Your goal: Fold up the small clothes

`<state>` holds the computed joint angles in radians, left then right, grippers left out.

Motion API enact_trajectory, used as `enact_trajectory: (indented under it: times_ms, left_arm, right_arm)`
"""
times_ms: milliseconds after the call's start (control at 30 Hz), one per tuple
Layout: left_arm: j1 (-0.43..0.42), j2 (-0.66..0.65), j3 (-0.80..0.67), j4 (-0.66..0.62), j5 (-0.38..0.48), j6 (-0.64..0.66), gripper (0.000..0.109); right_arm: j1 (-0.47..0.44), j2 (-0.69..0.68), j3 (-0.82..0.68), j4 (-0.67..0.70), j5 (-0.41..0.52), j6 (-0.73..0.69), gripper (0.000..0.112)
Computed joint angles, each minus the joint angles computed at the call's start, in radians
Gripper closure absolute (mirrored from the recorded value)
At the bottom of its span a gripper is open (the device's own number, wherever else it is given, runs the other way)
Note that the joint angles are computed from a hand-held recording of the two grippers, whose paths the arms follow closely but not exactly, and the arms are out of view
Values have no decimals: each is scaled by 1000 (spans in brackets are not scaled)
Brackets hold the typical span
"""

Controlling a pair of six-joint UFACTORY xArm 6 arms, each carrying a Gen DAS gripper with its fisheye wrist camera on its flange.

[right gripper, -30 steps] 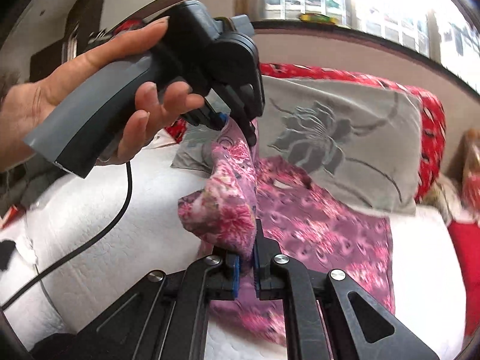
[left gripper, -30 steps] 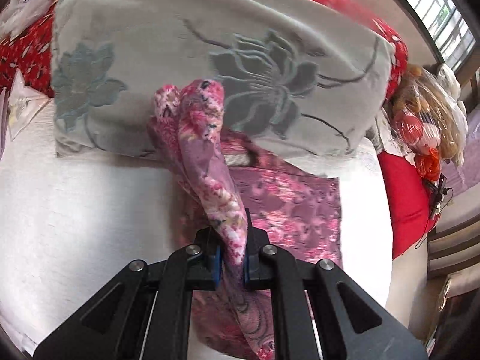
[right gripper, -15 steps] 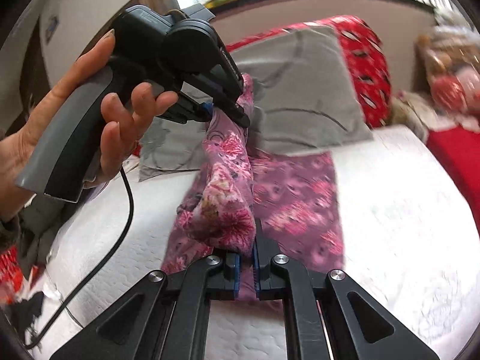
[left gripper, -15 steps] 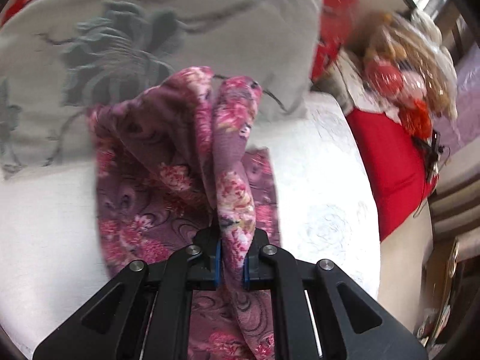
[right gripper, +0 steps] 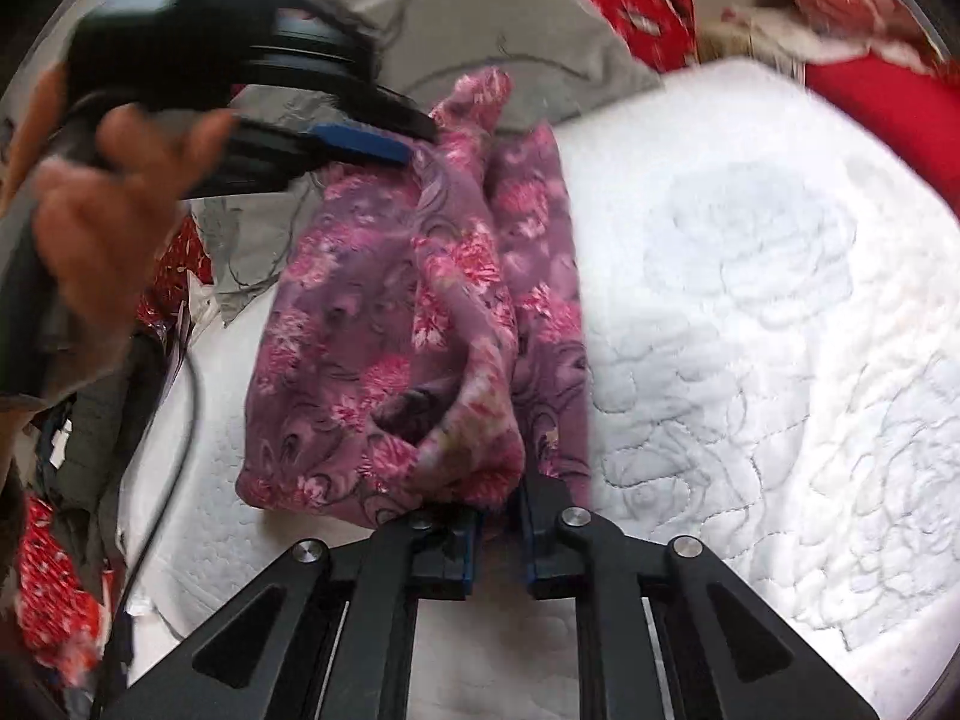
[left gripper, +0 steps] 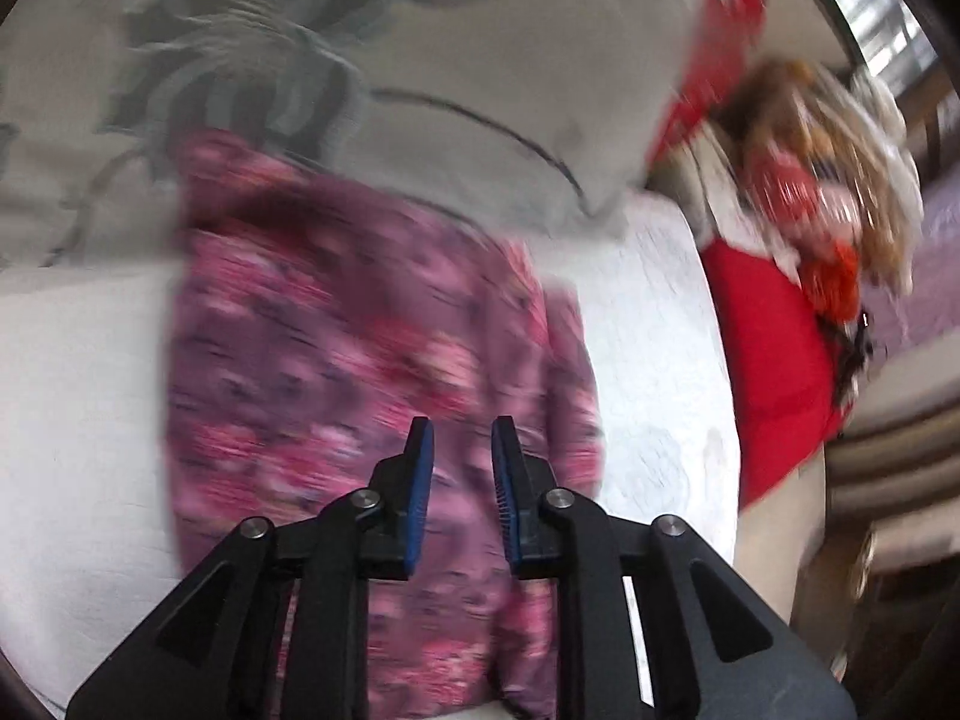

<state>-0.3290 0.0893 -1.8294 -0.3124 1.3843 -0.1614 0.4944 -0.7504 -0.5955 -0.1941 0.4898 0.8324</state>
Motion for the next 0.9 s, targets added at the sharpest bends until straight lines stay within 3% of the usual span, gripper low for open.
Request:
enact_trajectory:
  times_ms: [100,167,267,333,400,500,633,700,733,833,867,900]
  left_arm:
    - [67,-35,39,16,-3,26,91]
    - [105,-77,103,46,-23,53,91]
    - [155,-126,203,61,-34,75,91]
    - [182,-153,259,28,-34,89,91]
    - [192,-183,307,17,-51,111,89]
    - [199,-216,341,6,-66,146,88]
    - [201,-235,355,5,-71,192,88]
    - [208,-241,360,13,-84,214,88]
    - [208,-249,374,23,-103,216,88]
    - [214,-271,427,28,-144,217,78]
    - [209,-273,442,35,-158,212,69]
    - [202,-276,458,49,-169,199,68]
  right_arm:
    - [-22,-18,-25,141,55,-143,92]
    - [-50,-67,-27,171,72,-182,79]
    - [-145,-105,-34,204,-11,-210,65]
    - [-211,-37,-101,229,-72,-231,65]
    - [-245,86,-197,354,-136,-327,64]
    - [-254,345,-433,567,-53,-520,65]
    - [-256,546,-598,475,45,-444,65]
    - [-252,595,-640,524,91,-505,77]
    - [-247,593,-644,504,96,-519,106]
    - [-235,515,-561,455,-69,-544,108]
    - [-243,494,-540,414,-101,-497,108]
    - [-263,487,-531,350,-98,-429,109]
